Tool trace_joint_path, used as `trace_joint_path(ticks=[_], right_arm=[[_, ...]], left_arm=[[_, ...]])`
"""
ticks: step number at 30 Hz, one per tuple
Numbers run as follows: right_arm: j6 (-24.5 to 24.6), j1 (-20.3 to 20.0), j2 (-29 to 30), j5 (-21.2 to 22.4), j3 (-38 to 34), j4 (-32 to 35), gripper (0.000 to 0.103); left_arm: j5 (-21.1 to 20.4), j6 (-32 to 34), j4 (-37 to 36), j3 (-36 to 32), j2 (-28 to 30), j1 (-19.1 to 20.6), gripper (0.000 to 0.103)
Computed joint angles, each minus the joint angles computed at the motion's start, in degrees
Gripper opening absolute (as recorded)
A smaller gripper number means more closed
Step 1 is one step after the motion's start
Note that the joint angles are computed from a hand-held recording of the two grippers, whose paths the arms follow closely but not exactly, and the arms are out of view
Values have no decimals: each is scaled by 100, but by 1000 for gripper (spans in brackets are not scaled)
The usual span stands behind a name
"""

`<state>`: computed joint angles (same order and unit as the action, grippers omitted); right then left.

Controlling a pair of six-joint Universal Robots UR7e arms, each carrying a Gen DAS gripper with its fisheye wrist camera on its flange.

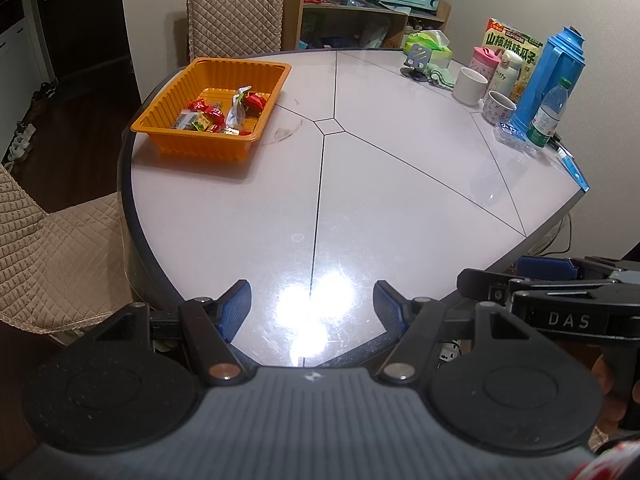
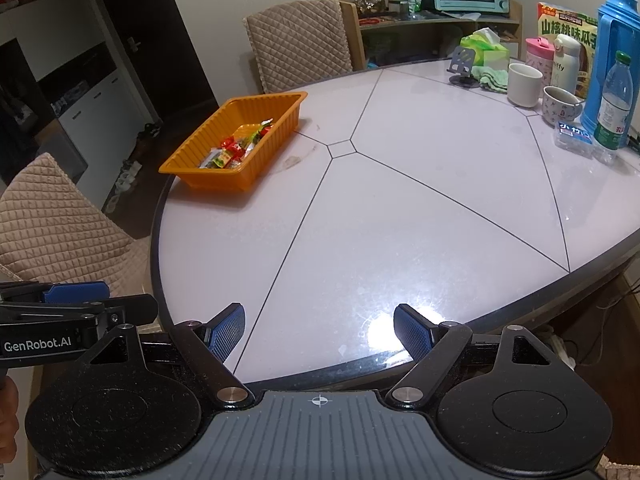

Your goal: Organize snacks

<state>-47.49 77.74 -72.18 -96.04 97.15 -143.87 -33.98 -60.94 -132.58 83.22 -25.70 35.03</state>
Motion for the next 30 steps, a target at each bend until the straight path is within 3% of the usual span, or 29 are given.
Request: trace_joint_path(ticks=[26, 30], right_arm=[[-151, -90, 59, 139, -199, 221, 81], [-186, -115, 67, 174, -241, 260, 81]], left_arm=[[140, -281, 274, -268, 183, -31, 66], [163, -407, 457, -408, 258, -28, 70]])
